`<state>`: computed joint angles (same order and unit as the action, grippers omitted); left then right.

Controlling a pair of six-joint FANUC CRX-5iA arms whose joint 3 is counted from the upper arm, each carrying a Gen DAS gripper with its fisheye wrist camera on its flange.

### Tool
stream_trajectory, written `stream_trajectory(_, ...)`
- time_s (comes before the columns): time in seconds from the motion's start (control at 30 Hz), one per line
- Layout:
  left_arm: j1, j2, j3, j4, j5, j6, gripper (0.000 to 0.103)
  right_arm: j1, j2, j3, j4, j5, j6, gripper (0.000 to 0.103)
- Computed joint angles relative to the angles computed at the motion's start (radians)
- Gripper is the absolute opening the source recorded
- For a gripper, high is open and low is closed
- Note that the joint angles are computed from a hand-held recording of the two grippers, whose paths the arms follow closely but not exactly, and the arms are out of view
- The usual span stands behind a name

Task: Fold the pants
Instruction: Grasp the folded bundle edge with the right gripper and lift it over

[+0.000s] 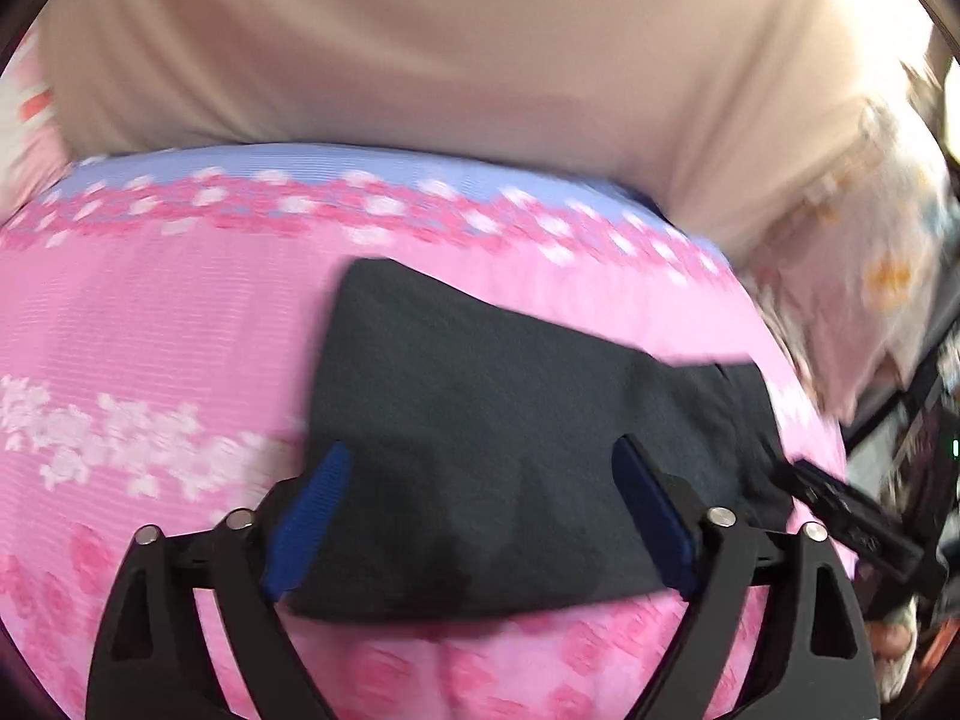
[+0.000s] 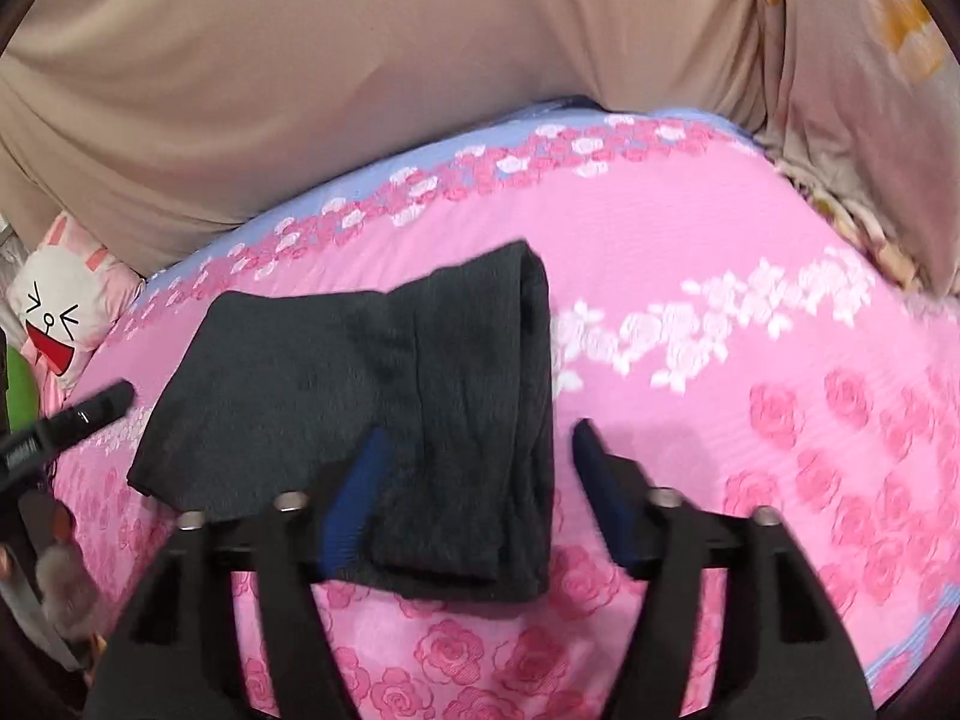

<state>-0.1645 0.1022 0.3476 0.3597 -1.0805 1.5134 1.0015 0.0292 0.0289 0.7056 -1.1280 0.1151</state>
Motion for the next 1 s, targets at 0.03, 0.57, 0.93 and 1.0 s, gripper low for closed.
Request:
stream_trajectory(0.03,0.014,0.01,0.007,0.002,-0.011,0.015,0.087,-0.011,0.006,0.01,-0.023,0.004,0.011,0.071)
stream_trajectory(0.57,0.2,-0.074,-0.149,0.24,-0.15,-0.207,0.01,0.02,0.024,0.064,-0.127,0.195,0.091,0.029)
stream_trajectory(0.93,0.037,-0.179,-0.104,-0.178,-0.043,-0.001,0.032,0.111,0.095,0.153,0.096,0.0,0.034,0.01)
stream_trajectory(1.0,0.003,-0.169,-0.1,-0.192,-0.028,0.006,0.035,0.099,0.147,0.224,0.06,0.026,0.134,0.007)
